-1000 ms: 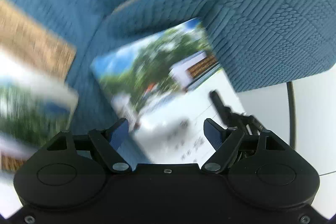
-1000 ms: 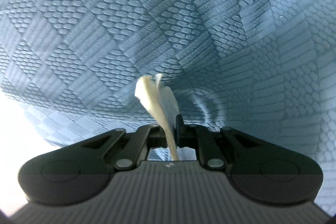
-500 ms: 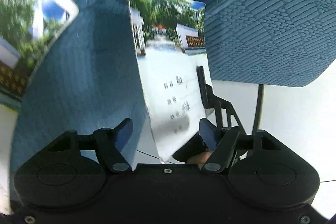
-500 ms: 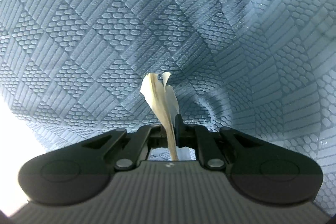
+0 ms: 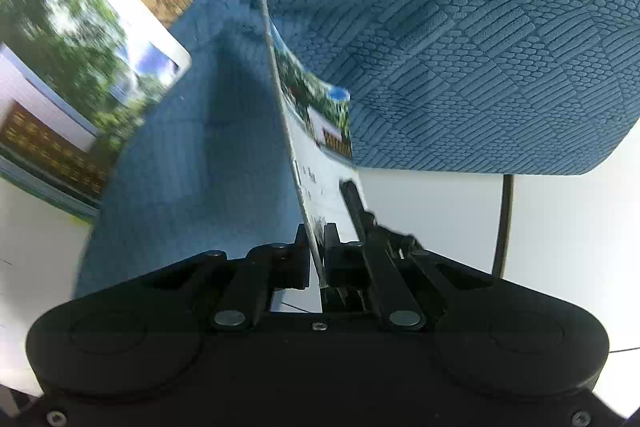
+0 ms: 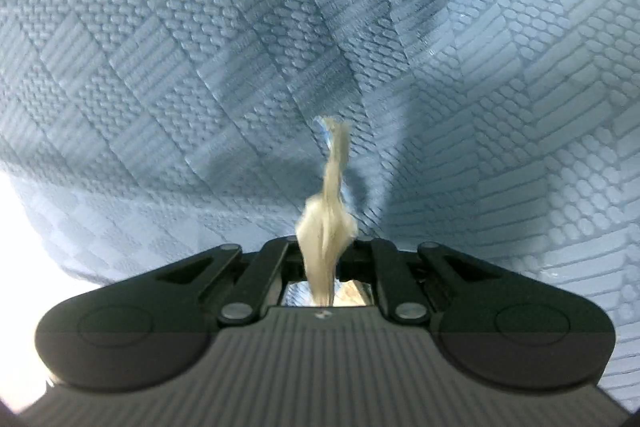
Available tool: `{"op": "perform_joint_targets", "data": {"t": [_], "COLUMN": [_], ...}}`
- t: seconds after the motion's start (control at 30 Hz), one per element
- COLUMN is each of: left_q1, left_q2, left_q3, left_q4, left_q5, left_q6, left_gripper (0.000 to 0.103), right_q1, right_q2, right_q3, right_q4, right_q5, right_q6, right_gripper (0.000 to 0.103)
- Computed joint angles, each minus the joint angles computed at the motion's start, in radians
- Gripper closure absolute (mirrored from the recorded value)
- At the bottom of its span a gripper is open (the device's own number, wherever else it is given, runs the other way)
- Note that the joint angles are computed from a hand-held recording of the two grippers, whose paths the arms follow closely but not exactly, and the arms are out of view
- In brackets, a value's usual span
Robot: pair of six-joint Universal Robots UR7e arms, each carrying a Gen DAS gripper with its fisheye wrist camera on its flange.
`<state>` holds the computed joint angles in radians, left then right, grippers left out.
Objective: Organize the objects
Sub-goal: 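Lift the postcard off the seat back with both grippers, then carry the postcard with both grippers toward the book stack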
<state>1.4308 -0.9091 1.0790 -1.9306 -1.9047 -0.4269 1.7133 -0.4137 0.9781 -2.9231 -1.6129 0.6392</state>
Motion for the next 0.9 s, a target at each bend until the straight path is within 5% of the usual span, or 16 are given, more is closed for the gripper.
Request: {"op": "perform_joint_targets", "data": {"t": [0.37,0.67,0.9], "left_q1": [0.011,-0.012,-0.037], "left_q2": [0.014,-0.018,-0.057], "left_q3": [-0.077,-0.068,-0.084], "left_q4": [0.137,0.207,0.241], "left_q5": [0.086,0.095,0.065], "left_q6": [0.082,0.180,0.202], "left_gripper": [0.098,0.098,0.098], "right_q1": [0.006,0.007,0.047], "right_q2": [-0.120,-0.199,-0.234], "right_q3": [0.182,0.342,0.354], "right_q4": [0.095,-0.024,-0.018], "right_q5": [-0.040,-0.042,-0.070], "right_q6": [-0.169,-0.109,-0.154], "right_gripper": [0.089,0.090,0.090]}}
